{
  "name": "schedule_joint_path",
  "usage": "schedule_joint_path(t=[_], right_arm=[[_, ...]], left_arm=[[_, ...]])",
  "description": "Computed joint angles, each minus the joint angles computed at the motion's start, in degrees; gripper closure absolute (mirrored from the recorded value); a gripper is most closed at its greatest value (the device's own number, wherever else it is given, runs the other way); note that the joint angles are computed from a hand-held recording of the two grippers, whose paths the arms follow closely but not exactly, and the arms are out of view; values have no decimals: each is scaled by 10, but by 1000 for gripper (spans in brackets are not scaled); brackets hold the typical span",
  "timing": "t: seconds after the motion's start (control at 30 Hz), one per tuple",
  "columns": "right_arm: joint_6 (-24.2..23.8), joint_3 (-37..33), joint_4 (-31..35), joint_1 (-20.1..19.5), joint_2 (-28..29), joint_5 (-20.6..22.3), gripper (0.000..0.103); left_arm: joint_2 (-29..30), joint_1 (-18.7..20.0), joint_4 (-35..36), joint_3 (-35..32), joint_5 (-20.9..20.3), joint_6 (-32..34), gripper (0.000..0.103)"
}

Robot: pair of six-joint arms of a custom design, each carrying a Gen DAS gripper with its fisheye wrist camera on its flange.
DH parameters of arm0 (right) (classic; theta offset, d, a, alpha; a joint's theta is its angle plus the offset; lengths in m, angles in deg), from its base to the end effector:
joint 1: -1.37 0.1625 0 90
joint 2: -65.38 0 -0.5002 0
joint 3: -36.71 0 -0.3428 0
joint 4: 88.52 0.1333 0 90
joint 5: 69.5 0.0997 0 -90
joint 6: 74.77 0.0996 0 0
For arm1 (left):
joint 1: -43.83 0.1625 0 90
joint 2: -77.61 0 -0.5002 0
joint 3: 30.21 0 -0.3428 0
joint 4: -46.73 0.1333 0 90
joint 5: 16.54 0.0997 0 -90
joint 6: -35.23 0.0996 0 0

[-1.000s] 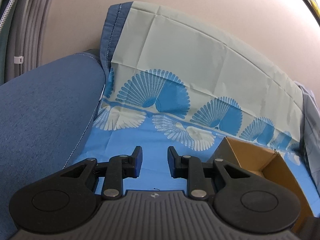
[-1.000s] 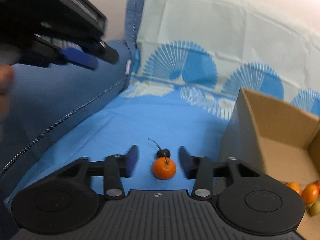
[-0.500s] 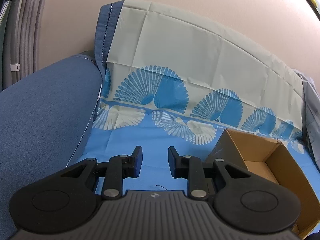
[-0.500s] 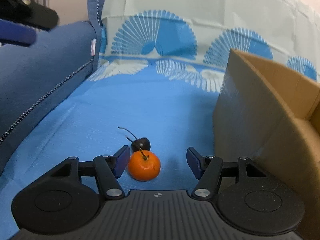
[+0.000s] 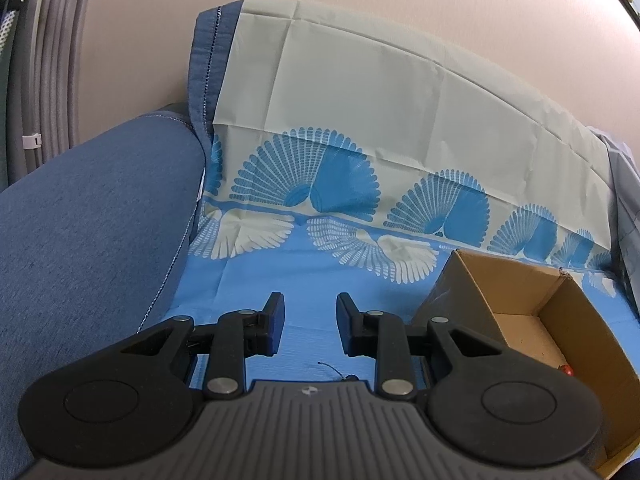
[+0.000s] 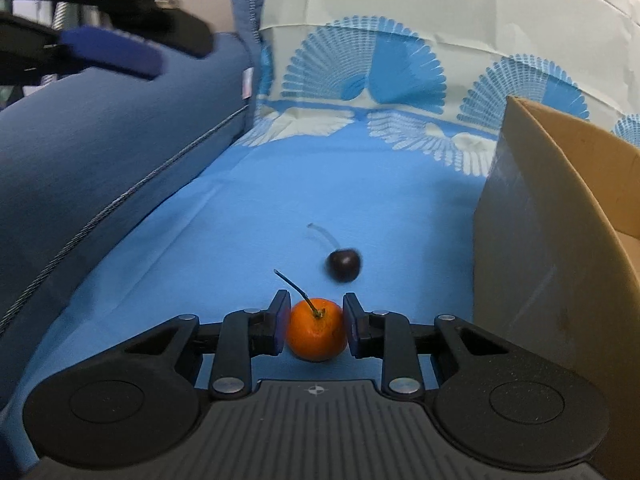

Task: Organize fruits
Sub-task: 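Close right tool on the tangerine while left tool lowers around the black cherry, then close left tool on the black cherry while right tool holds the tangerine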

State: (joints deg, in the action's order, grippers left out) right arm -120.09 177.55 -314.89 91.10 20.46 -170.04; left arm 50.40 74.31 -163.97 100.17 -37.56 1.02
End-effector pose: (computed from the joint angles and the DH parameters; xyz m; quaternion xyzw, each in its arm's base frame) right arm 0.1129 -0.4588 0.1649 0.3286 -0.8753 0.2840 0.2128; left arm -0.2925 -0.4347 0.0534 0.0943 0.8137 -0.4943 0.2910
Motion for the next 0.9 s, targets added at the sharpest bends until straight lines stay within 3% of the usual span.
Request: schedule_joint_path(t=[0.2, 0.37, 0.53, 0.6, 0.67, 0.8, 0.9], right_arm=[[-68, 57, -25, 19, -26, -4, 74], [-43, 85, 30, 24, -72, -24, 73], [-30, 99, 34, 20, -89, -39, 73], [-29, 103, 29, 15, -87, -46, 73], [-36, 105, 22, 11, -78, -57, 73], [-37, 105, 9, 1, -64, -61, 73], [-45, 108, -2, 4, -58, -65, 68]], left_arm=[[-10, 2, 20, 4, -8, -28, 71], [-19, 6, 52, 3, -16, -54, 71], [-22, 10, 38, 8, -31, -57, 71], [-27, 15, 43, 8, -52, -60, 71], [-39, 31, 58, 3, -103, -58, 71], [-51, 55, 111, -13, -167, -57, 71], [-51, 69, 152, -31, -183, -63, 71]])
